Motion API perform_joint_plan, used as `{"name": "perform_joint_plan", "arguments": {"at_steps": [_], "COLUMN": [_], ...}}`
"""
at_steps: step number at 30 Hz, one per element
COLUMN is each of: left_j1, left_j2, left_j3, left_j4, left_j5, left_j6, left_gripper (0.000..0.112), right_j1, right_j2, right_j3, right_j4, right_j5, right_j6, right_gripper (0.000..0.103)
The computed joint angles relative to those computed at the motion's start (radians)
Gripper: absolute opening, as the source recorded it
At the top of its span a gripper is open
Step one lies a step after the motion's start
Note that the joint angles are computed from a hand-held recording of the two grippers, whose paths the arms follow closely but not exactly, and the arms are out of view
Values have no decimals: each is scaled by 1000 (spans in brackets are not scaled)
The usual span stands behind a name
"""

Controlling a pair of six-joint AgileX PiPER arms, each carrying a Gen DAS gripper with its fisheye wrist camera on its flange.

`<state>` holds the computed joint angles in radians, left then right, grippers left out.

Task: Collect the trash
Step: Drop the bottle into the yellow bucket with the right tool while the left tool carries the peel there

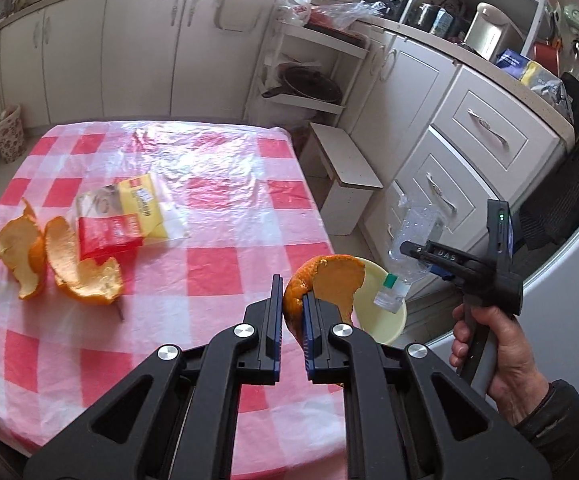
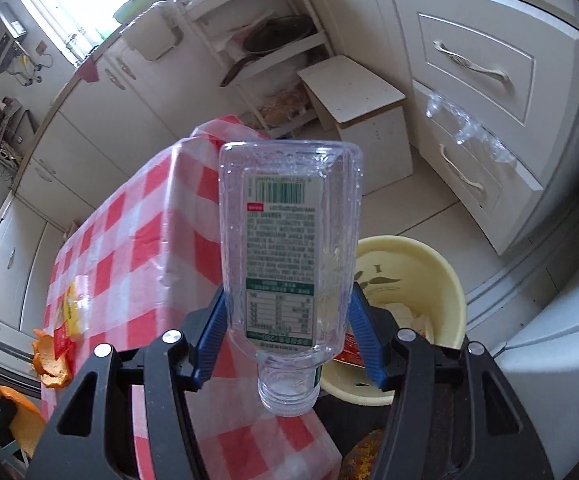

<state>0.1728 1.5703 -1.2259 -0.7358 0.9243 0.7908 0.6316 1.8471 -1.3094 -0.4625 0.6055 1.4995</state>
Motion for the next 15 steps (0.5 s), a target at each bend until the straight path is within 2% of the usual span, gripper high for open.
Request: {"name": "perform_joint_plan", "arguments": {"at_steps": [4,5,7,10,15], "left_j1": [-134,-168,-223,-294,-408], "left_j2": [21,31,55,87,155], "left_j3": [-1,-6,-20,-40,-71], "left_j4": [30,42,64,95,141], "left_j5": [-70,-89,-119,-150,-202], "left_j6": [-63,-82,-116,-163,-229], "left_gripper": [8,8,8,8,8], "right_j1": [-49,-58,-64,-63,-19], "right_j2": [-4,-12,-42,-116,-235], "right_j3": [47,59,83,128,159], "right_j4": [103,108,81,-26,-308], "right_j5": [-19,-19,-25,-67,-25], "right_j6": [-52,-32,23,156,429], "right_gripper": [59,64,67,72,82]}}
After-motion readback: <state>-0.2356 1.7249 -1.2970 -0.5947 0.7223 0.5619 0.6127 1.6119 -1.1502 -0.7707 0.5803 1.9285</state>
